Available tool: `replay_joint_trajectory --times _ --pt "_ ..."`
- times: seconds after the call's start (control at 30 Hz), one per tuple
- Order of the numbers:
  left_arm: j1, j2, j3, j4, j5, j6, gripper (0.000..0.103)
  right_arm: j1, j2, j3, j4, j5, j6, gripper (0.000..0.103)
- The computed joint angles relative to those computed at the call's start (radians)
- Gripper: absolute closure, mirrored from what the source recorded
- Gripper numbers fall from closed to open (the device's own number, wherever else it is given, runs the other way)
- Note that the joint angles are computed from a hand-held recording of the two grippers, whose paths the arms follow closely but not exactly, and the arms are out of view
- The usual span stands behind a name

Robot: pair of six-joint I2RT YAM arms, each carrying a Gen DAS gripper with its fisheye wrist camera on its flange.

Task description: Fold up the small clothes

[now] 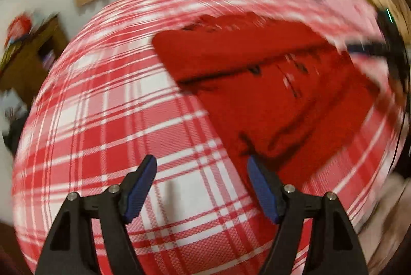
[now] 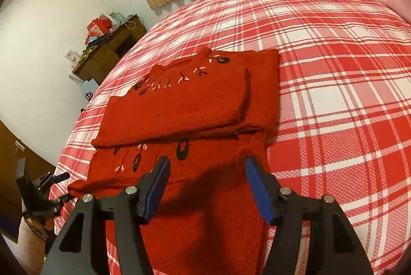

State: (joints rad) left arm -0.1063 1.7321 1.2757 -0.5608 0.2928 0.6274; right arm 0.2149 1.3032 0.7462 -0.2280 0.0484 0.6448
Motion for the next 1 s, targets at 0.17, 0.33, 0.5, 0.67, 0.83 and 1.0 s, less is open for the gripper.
replay_joint_trajectory --times 0.17,0.33,0.5,0.67,0.83,1.0 --pt "-0.08 0.018 0.004 0.023 0.018 0.054 0.027 0.008 -0.061 -0.022 -0.026 0.021 0.029 0.041" --pt "-0.121 0.096 0.069 0.048 0.049 0.032 0.027 0.04 -0.217 -0.074 -0.062 0.076 0.045 0.041" --pt "-0.083 0.203 0.19 -0.008 0.133 -0.115 0.027 0.041 -0.333 -0.123 -0.085 0.105 0.087 0.041" --pt "-0.029 0.192 0.165 0.034 0.231 -0.263 0.03 0.016 -0.321 -0.151 -0.043 0.065 0.114 0.041" --pt "-0.029 0.185 0.13 0.087 0.262 -0.315 0.034 0.014 -0.31 -0.15 -0.036 0.057 0.122 0.041" --pt "-0.049 0.178 0.091 0.132 0.237 -0.368 0.043 0.003 -0.333 -0.16 -0.063 0.062 0.125 0.041"
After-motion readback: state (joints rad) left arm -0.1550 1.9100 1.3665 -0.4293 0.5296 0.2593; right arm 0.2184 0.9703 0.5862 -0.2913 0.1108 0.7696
